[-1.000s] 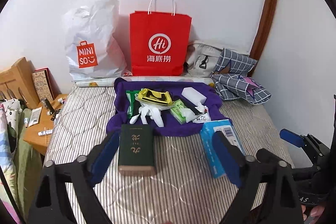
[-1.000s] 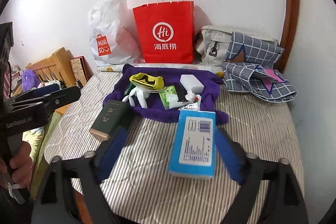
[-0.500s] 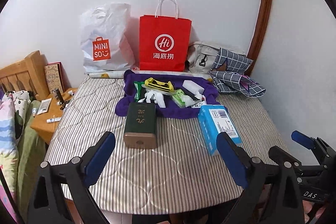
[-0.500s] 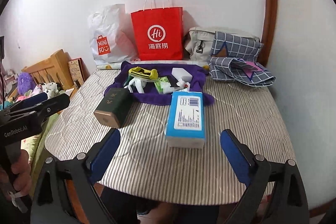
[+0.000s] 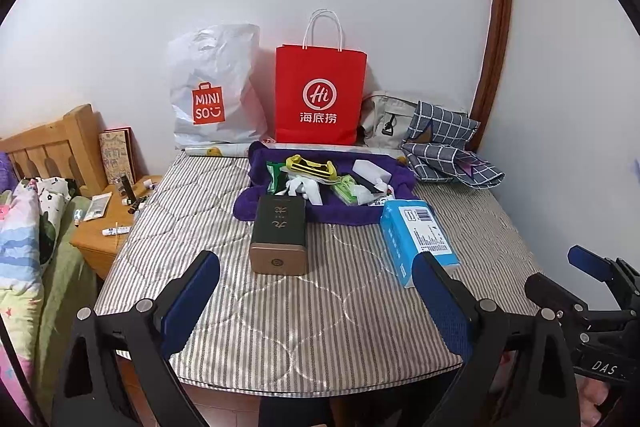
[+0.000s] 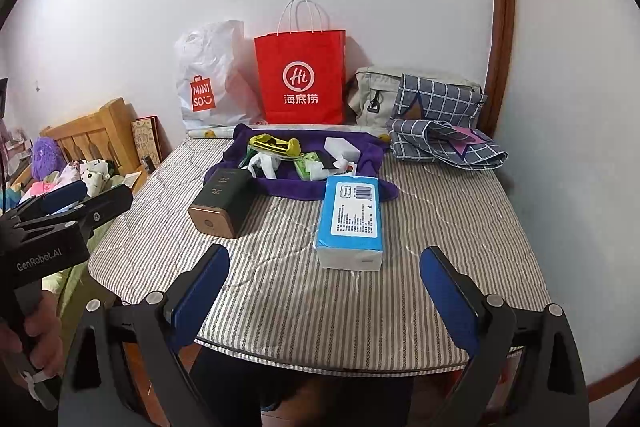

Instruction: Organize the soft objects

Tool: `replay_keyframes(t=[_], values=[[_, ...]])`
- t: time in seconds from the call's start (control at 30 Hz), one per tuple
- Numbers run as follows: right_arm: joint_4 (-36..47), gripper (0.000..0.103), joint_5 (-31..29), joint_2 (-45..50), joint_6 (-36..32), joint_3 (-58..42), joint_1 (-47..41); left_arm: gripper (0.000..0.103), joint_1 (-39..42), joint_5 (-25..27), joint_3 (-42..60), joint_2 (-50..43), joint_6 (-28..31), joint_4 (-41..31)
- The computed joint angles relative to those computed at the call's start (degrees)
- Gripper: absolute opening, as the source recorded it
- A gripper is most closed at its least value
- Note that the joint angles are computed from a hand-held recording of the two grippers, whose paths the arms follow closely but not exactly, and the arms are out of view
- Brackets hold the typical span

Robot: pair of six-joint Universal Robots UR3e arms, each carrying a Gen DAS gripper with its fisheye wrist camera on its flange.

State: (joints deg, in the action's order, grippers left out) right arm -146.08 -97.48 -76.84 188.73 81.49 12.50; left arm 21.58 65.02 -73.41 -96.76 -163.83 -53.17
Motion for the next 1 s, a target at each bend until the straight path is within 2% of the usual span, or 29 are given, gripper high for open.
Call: replay_keyframes(t=[1.0], values=[[-0.8,0.095,0.6,-1.1,0.9,0.8,0.8,0.097,2.1,-2.2,-2.2,3.2,1.1,-0.4]])
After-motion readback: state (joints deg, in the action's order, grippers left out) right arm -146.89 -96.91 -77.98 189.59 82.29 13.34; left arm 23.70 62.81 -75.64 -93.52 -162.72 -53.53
